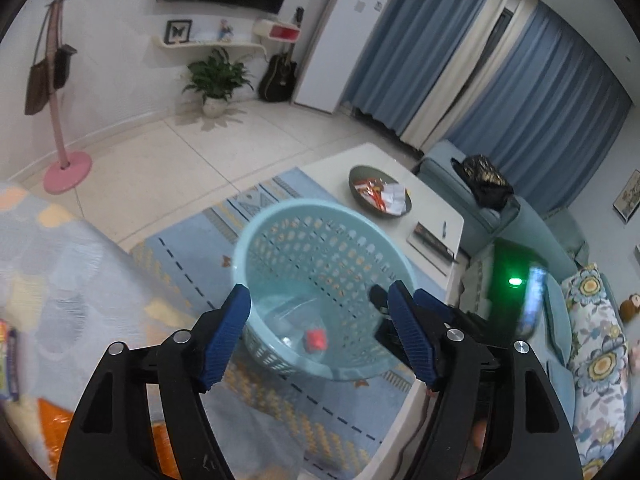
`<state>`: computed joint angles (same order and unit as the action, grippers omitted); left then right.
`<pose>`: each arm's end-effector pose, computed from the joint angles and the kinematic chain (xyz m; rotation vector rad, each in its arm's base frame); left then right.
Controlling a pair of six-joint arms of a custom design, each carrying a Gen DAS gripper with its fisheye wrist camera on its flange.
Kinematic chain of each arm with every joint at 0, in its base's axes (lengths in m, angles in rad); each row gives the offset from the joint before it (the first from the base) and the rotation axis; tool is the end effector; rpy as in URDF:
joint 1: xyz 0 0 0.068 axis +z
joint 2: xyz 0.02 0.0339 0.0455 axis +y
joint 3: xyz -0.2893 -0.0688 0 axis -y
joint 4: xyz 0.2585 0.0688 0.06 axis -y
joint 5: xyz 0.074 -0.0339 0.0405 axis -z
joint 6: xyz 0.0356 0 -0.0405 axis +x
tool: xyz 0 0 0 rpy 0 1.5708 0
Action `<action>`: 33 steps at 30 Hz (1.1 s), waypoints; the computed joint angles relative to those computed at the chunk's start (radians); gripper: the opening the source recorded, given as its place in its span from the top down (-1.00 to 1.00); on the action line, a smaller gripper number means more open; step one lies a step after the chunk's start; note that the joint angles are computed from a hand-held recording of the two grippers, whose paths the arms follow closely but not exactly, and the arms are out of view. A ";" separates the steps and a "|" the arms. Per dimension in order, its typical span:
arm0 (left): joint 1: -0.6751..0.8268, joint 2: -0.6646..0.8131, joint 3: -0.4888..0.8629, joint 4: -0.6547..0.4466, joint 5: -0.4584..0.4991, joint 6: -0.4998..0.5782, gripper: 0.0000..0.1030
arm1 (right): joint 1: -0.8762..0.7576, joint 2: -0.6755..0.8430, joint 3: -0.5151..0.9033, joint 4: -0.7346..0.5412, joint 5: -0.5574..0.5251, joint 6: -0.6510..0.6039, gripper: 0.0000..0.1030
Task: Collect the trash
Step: 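Carry bottle and pink bag to the blue basket and open both tools, then move the left tool back to the table and grasp the red-white paper cup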
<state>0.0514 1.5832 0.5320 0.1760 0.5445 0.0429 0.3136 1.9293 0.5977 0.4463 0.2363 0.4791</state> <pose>0.2715 -0.0045 0.1280 0.2285 2.3580 -0.6170 0.2973 0.0876 0.0634 0.3024 2.4050 0.0684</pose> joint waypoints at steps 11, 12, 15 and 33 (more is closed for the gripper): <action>0.440 -0.366 -0.074 -0.315 0.157 0.269 -0.35 | 0.118 0.336 0.344 -0.107 0.316 0.012 -0.55; 0.523 -0.386 -0.064 -0.368 0.191 0.324 -0.35 | 0.130 0.354 0.370 -0.126 0.356 0.013 -0.55; 0.720 -0.382 -0.014 -0.489 0.264 0.455 -0.36 | 0.154 0.395 0.437 -0.165 0.426 0.001 -0.55; 1.359 -0.017 0.301 -0.633 0.352 0.767 -0.37 | 0.246 0.237 0.314 -0.241 0.491 0.106 -0.55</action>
<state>1.4107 1.5659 0.8334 -0.4570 0.8963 0.8100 0.5600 2.1662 0.9117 0.2056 0.7274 0.5847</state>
